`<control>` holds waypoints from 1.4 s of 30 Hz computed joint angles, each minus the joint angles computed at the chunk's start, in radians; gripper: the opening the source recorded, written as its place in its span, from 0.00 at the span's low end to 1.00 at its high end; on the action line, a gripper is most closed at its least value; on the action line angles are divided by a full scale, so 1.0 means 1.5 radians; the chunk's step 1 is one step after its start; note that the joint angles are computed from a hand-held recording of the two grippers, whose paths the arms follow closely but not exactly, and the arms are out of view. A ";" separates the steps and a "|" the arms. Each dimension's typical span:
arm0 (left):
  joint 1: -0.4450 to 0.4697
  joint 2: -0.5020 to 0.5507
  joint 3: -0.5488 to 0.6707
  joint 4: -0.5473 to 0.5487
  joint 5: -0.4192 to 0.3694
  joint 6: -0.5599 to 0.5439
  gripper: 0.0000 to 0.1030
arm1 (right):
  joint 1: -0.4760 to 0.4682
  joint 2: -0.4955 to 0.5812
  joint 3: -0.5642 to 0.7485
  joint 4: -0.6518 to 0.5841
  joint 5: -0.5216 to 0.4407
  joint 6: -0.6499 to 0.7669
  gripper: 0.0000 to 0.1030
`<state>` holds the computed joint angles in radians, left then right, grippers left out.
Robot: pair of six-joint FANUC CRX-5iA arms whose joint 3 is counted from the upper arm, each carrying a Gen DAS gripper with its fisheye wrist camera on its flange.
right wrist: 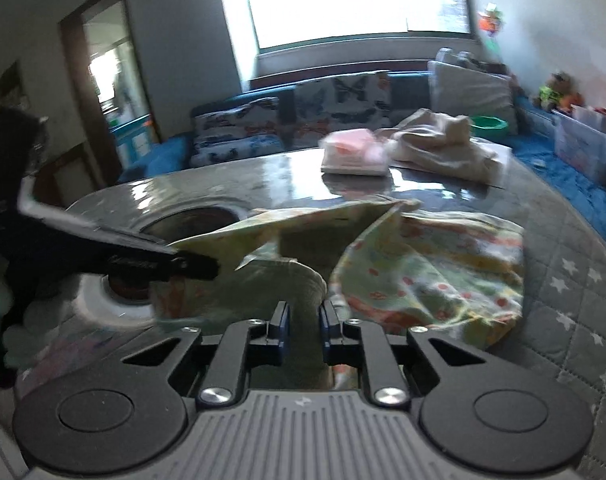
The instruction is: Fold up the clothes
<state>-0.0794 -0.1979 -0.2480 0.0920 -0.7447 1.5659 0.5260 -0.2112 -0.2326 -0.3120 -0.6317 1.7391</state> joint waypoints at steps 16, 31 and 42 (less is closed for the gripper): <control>0.088 -0.170 -0.139 0.074 -0.039 -0.043 0.07 | -0.063 0.011 0.105 -0.207 -0.282 0.292 0.17; 0.137 -0.220 -0.163 0.068 -0.073 -0.071 0.21 | -0.071 0.061 0.135 -0.137 -0.173 0.150 0.33; 0.109 -0.200 -0.137 0.070 -0.038 -0.109 0.40 | -0.062 0.103 0.138 -0.081 -0.117 0.080 0.34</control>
